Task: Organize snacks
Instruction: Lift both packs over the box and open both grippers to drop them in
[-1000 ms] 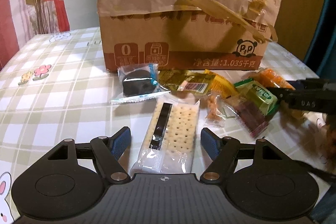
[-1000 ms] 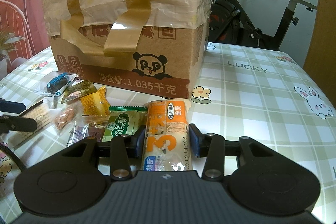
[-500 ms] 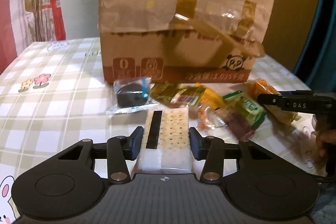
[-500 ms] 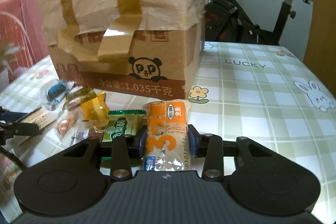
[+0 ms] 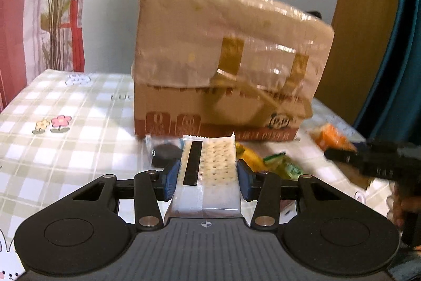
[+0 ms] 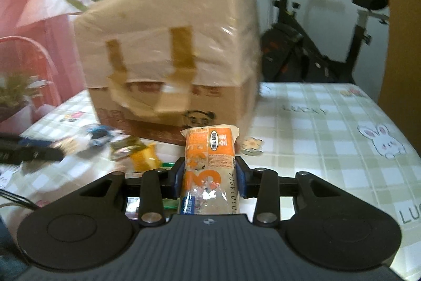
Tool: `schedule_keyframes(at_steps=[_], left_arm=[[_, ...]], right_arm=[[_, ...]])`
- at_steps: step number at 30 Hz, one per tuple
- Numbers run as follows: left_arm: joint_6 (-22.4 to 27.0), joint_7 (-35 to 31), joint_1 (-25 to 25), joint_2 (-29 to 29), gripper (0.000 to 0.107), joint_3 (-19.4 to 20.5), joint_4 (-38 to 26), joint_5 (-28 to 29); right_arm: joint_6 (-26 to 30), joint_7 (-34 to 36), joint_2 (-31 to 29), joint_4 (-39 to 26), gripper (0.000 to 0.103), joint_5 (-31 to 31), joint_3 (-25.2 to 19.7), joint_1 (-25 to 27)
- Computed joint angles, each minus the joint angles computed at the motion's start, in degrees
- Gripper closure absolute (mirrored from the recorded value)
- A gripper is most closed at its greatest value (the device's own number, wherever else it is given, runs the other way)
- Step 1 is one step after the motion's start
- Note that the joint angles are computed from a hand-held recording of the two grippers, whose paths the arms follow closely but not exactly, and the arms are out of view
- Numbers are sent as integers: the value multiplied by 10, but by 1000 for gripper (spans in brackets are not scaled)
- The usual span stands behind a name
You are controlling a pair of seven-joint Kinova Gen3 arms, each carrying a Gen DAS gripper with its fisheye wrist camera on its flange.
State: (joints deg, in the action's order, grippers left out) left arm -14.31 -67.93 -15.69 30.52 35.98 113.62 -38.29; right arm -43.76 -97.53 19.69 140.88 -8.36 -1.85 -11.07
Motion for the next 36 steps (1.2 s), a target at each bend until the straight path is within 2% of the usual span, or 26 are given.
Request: schedule_keyframes(at_steps=[3, 9, 11, 13, 14, 16, 17, 19, 20, 22, 24, 26, 29, 31, 32, 34, 36], left_arm=[[-14, 28, 2, -11, 59, -8, 4, -20], [-24, 70, -40, -20, 59, 32, -6, -72], [-26, 84, -62, -20, 59, 59, -21, -84], [-21, 81, -69, -22, 59, 74, -38, -81], [-25, 87, -64, -25, 59, 70, -48, -84], [-45, 124, -36, -32, 59, 37, -76, -110], [-50, 142, -23, -32, 59, 24, -92, -121], [-48, 174, 3, -25, 59, 5, -135, -146], [-35, 184, 12, -19, 59, 5, -157, -156], [10, 175, 24, 3, 59, 23, -209, -156], [57, 155, 38, 34, 59, 44, -262, -154], [103, 116, 62, 63, 59, 50, -315, -122], [173, 47, 117, 96, 59, 25, -395, -66], [218, 10, 151, 119, 59, 6, -448, -43], [241, -10, 167, 126, 59, -8, -471, -25], [273, -38, 178, 135, 59, -13, -498, 2], [281, -56, 177, 136, 59, -14, -502, 22]], right_arm=[[2, -6, -10, 5, 63, 37, -4, 5], [-1, 18, -46, 7, 63, 43, -109, 97], [-15, 14, -63, 8, 63, 56, -110, 101], [-18, -10, -81, 1, 63, 96, -100, 108], [-16, -24, -90, -6, 63, 119, -97, 115], [3, -40, -106, -31, 63, 150, -100, 134], [23, -47, -113, -51, 63, 163, -97, 138], [68, -50, -119, -95, 63, 177, -121, 167], [91, -54, -116, -122, 63, 187, -128, 179], [138, -65, -104, -175, 63, 209, -113, 172], [176, -57, -85, -228, 63, 196, -65, 128], [222, -63, -63, -281, 63, 183, -12, 80], [292, -50, -21, -360, 63, 126, 65, 9], [339, -32, 7, -409, 63, 100, 92, -11], [362, -28, 19, -432, 63, 93, 101, -18], [409, -42, 36, -468, 63, 98, 111, -23], [455, -68, 42, -496, 63, 128, 84, 2]])
